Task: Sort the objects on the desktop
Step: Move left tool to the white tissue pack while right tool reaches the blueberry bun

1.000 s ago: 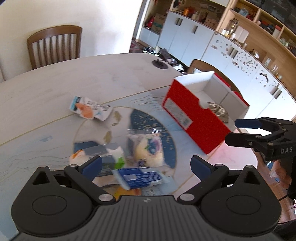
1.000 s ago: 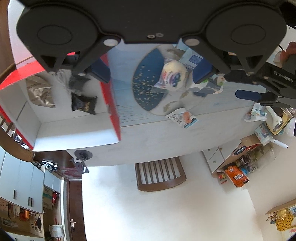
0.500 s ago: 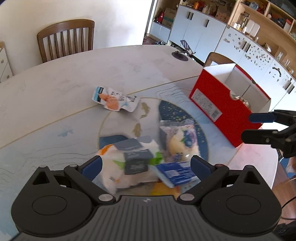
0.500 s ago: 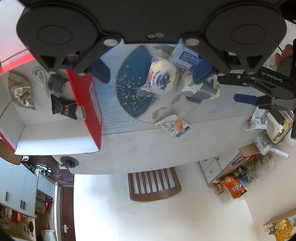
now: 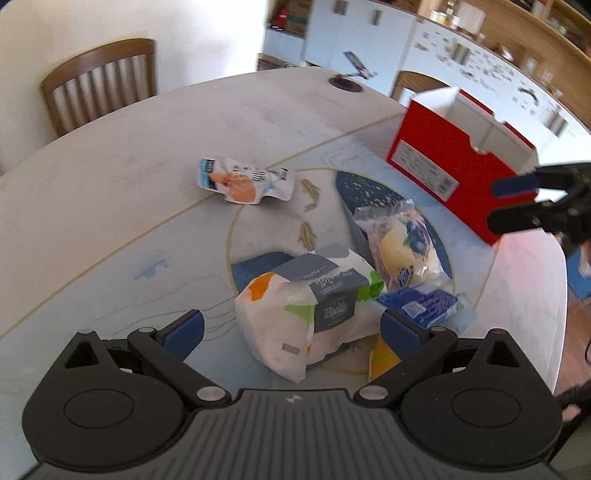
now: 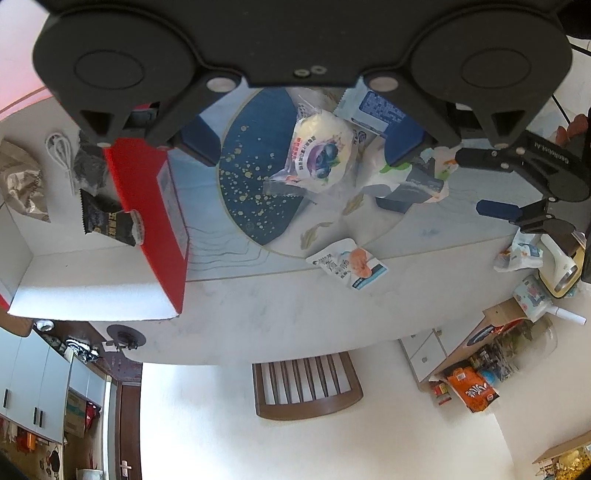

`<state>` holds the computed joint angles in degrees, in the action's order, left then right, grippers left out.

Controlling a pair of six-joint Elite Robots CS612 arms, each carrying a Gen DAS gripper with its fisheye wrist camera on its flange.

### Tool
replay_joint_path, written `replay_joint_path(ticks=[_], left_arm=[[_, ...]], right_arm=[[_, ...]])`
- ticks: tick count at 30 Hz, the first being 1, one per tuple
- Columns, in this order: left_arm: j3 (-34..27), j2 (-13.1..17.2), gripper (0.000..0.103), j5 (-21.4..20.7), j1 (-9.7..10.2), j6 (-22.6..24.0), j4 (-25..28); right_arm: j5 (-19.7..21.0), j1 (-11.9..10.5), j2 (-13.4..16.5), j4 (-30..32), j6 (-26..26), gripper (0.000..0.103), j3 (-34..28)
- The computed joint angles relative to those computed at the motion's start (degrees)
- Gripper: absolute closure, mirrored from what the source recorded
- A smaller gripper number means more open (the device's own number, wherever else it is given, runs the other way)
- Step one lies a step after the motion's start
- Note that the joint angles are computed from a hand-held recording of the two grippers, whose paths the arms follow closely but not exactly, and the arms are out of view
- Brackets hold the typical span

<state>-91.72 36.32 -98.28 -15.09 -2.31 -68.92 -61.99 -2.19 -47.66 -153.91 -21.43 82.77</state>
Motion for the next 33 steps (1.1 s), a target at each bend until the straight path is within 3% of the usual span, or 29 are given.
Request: replay_joint_path(ticks=[6,16,33], left_arm=[[1.49,0.21,0.001,-4.91,0.98,8.65,-0.52],[3.3,0.56,0.001,-9.44,1.72,23.37,-2.16],[7.61,0.08,0.001,-13.55,2.53,30.32,-3.68]], right_arm=[[-1.72,0.9,0.89,1.38,0.54,0.007,-1.22],[-5.67,2.36,2.75,3.77,1.39,0.008,-3.45],[-8.58,4.36,5.94,10.44,0.24,0.011,-8.26]])
